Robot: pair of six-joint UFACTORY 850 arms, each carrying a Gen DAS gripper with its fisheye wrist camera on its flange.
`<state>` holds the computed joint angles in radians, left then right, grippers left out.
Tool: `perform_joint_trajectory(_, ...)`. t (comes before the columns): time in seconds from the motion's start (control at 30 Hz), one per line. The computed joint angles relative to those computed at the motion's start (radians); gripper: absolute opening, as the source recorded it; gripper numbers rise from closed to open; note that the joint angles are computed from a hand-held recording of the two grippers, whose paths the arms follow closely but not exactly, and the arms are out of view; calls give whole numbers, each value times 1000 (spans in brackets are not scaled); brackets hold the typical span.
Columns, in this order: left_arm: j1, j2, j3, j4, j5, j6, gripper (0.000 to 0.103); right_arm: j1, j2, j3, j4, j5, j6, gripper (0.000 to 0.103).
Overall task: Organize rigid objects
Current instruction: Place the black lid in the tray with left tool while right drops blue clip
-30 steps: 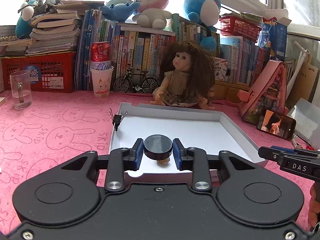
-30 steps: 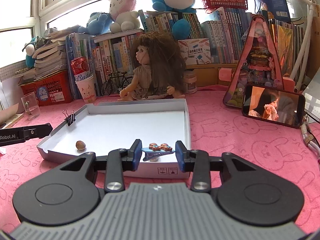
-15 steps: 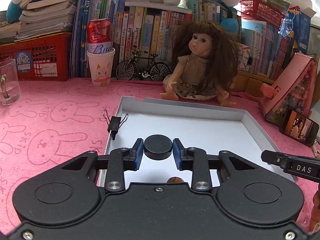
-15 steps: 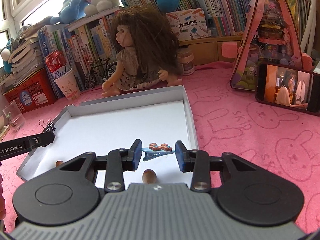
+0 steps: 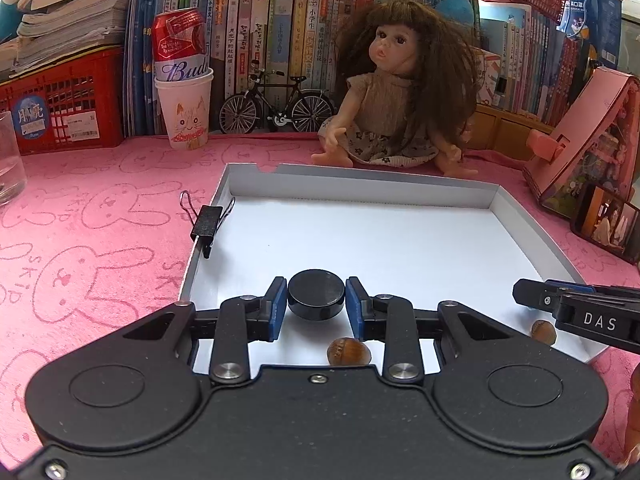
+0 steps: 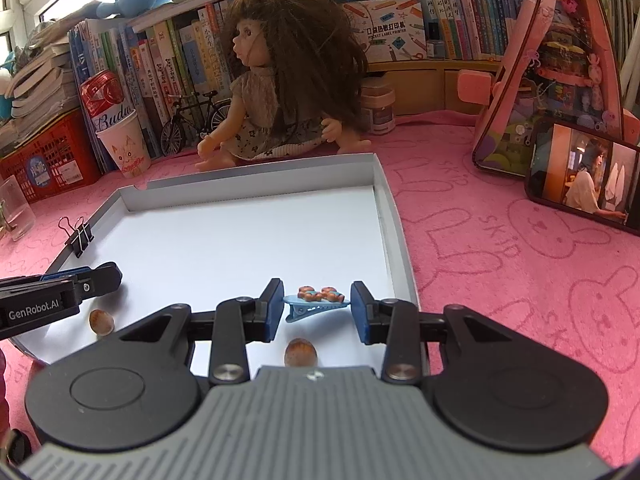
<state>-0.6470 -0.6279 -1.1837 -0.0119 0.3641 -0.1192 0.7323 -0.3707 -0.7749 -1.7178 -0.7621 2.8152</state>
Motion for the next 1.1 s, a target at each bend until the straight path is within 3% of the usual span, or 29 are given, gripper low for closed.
perform_joint_trajectory(0.17,-3,-8,-6,-5,-12,7,30,2,1,2,-12,-1,7,46)
perform_joint_trajectory(0.23,-6,-5,-1,-21,-7,22,31,3,3,6,-23,-3,21,59)
perform_joint_trajectory(0.33,-8,5,15,-33,13,40,43,11,9,11,-26,-17,29,66)
perform_joint_trajectory(0.4,-9,16,28,-29,28,47,45,21,14,14,-22,-33,22,70)
perform_joint_trajectory(0.63,-8,77,103,15,92,9,66,58,42,35,-16,-84,21,85)
perform_joint_trajectory(0.83,-4,145,190,51,157,-26,76,101,71,60,-3,-127,19,88)
perform_joint_trajectory(1.1,-6,226,310,75,238,-45,79,174,87,81,30,-198,-3,94)
